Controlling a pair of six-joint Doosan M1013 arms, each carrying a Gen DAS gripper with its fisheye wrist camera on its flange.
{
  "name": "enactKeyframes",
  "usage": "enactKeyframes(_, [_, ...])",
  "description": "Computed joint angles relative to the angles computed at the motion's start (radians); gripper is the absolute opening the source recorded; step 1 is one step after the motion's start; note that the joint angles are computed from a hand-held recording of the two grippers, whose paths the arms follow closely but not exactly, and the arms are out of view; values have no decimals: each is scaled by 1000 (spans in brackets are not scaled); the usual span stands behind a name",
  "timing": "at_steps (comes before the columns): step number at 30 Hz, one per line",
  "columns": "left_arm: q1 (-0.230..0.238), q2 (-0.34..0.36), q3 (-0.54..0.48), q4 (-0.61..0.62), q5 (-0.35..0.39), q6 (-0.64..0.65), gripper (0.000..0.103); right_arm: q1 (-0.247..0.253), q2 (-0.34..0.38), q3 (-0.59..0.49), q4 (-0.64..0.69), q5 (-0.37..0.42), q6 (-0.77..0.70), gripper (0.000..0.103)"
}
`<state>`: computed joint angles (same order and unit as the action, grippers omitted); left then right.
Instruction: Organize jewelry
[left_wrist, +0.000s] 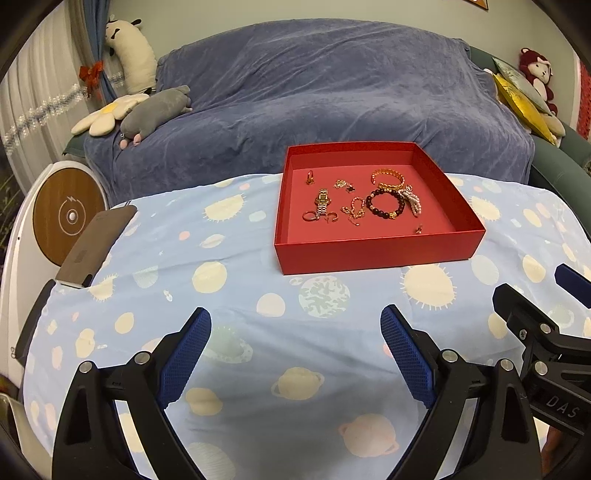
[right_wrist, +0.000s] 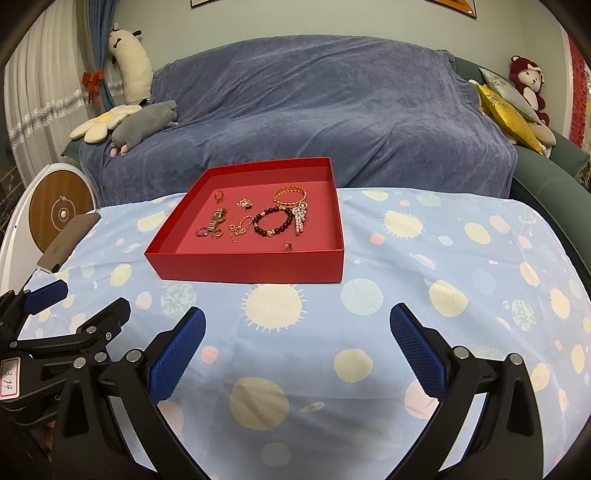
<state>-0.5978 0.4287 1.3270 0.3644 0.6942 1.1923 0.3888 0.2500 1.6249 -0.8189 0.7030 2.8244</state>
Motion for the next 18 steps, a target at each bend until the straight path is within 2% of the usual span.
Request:
enactKeyframes(7, [9, 11, -20, -48, 10, 0, 91, -1, 9, -7, -7, 17, 3, 98])
enactKeyframes(18, [0, 6, -7, -11, 1, -25, 91, 7, 3, 1, -49, 24, 47, 98])
